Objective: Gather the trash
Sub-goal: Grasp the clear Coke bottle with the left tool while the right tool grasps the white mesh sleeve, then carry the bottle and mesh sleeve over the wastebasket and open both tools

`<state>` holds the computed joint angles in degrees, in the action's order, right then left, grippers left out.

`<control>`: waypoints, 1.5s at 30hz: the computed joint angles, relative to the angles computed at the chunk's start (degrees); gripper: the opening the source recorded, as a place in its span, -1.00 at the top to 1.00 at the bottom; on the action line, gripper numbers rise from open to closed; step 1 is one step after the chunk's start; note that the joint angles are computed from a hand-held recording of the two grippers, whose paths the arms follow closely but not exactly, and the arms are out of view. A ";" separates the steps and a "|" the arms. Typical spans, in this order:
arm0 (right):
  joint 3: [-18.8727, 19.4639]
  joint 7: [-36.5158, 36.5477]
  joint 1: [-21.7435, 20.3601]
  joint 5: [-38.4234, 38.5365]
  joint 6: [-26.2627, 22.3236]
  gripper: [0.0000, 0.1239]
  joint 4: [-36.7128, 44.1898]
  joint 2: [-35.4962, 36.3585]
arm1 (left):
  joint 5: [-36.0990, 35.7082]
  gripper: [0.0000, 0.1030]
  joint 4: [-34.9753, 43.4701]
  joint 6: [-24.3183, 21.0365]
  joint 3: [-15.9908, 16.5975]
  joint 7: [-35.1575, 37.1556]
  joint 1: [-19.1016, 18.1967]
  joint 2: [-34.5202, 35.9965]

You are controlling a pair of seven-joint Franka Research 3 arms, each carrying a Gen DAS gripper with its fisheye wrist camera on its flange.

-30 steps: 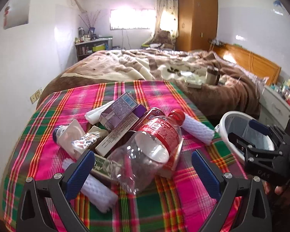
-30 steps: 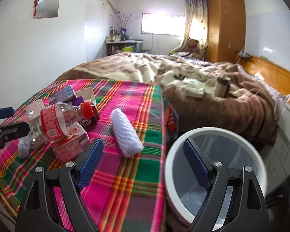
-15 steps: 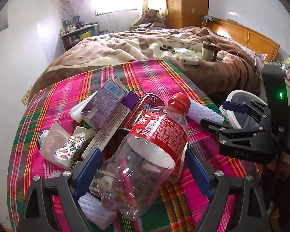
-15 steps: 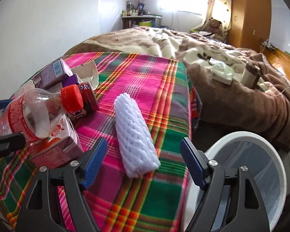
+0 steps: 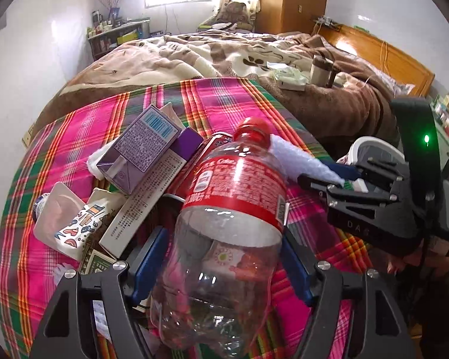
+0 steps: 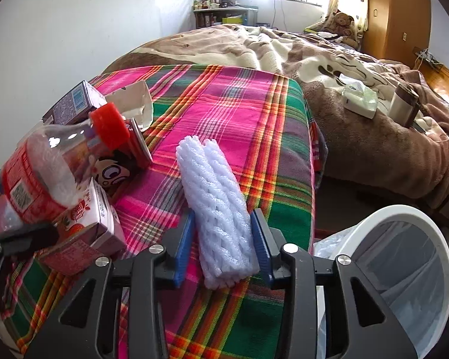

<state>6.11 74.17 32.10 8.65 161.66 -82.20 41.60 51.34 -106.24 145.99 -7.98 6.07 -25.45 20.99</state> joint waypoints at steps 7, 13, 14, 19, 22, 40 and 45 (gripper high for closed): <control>0.21 -0.11 -0.24 0.50 0.30 0.50 0.24 0.18 | -0.04 -0.38 -0.18 2.04 0.67 -2.47 0.31 0.12; 1.07 -0.12 -1.06 1.92 2.18 0.60 -1.12 -0.45 | 3.64 -0.21 0.52 0.23 1.21 -5.99 -1.17 0.13; 1.40 -0.27 -1.35 2.32 2.59 0.61 -1.55 -0.67 | 4.43 -0.21 0.44 0.25 1.26 -6.72 -1.29 0.04; 4.12 -1.91 -3.48 5.40 6.20 0.62 -4.72 -2.34 | 7.22 -0.22 -0.04 -0.84 0.97 -10.03 -1.88 -0.77; 6.52 -3.83 -5.31 7.92 8.49 0.62 -6.94 -3.76 | 9.12 -0.22 -0.55 -1.73 0.59 -12.51 -2.21 -1.69; 10.17 -5.18 -11.30 14.62 24.48 0.62 -24.34 -15.69 | 15.51 -0.22 9.55 -9.38 -2.08 -13.45 -7.13 2.03; 3.46 -0.16 -7.73 14.05 25.98 0.62 -26.80 -17.26 | 14.36 -0.22 16.15 -5.69 -0.85 -11.04 -8.81 7.05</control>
